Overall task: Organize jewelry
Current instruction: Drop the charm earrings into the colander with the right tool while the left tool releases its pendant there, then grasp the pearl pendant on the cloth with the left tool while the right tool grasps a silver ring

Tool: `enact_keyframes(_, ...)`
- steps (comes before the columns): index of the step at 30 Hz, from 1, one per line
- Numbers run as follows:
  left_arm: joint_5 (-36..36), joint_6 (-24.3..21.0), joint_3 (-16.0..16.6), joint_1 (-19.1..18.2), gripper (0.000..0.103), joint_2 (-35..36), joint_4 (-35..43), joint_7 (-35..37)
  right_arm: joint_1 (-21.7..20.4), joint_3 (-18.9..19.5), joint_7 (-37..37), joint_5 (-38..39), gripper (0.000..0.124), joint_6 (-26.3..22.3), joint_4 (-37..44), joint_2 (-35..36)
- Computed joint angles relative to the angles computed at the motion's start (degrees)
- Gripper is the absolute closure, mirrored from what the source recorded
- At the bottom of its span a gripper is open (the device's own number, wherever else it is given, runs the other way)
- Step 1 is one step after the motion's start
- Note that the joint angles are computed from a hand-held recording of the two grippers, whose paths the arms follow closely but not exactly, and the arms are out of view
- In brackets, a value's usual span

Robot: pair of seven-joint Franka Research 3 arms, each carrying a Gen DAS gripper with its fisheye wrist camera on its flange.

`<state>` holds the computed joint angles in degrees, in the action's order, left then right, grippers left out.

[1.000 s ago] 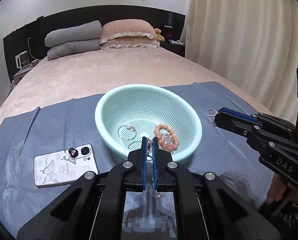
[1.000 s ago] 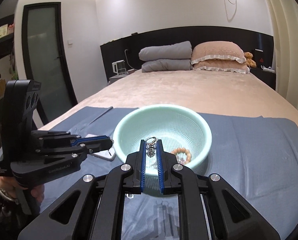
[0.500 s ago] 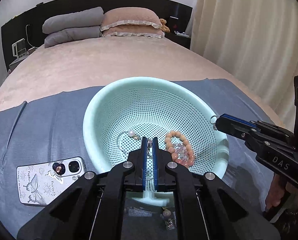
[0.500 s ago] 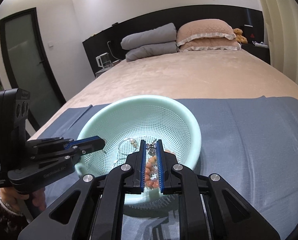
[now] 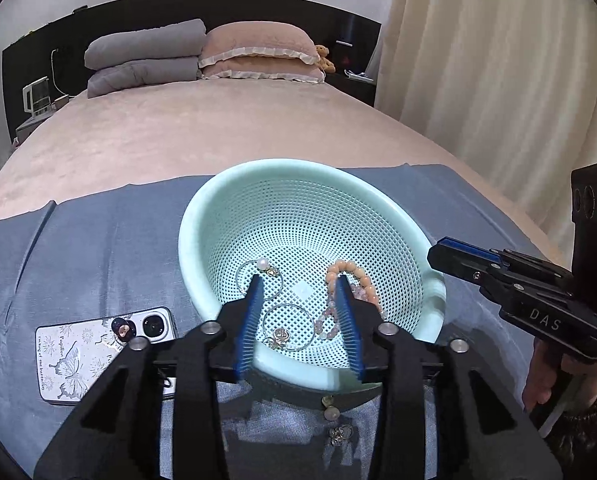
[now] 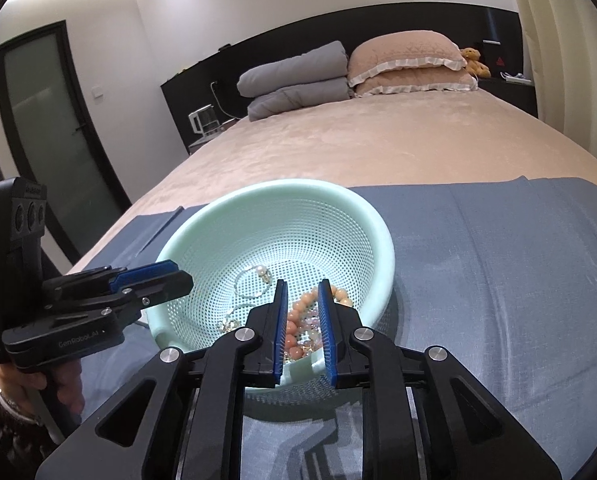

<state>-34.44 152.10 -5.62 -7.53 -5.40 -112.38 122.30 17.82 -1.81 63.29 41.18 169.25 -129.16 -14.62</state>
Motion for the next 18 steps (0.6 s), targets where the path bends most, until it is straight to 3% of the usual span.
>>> enact_keyframes(1,-0.33,0.76,0.0,0.01,0.033,-0.4,-0.5,-0.06,0.33,-0.28,-0.41,0.64,0.095,0.2,-0.02,-0.08)
enact_keyframes(4,-1.6,3.7,0.32,-0.5,0.007,-2.13,-2.49,-0.02,2.35,-1.74,-3.63,4.57,0.079,1.21,-0.42,-0.96)
enact_keyframes(8,0.06,4.75,1.26,-1.33,0.006,-4.44,-5.15,0.93,5.2,-3.46,-9.31,9.84,0.064,2.47,-1.89,-3.36)
enact_keyframes(12,10.36,6.77,0.71,-0.17,0.006,-5.73,-7.9,-5.07,6.63,-3.99,-12.28,12.12,0.053,2.12,-4.59,-6.44)
enact_keyframes(15,16.82,7.92,0.86,0.42,0.006,-6.74,-9.49,-9.19,8.11,-4.16,-15.45,12.82,0.053,2.02,-6.85,-8.86)
enact_keyframes(18,12.52,4.89,4.37,-2.77,0.006,-7.71,-9.59,-5.22,8.83,-3.11,-17.81,10.42,0.053,1.73,-9.27,-10.93)
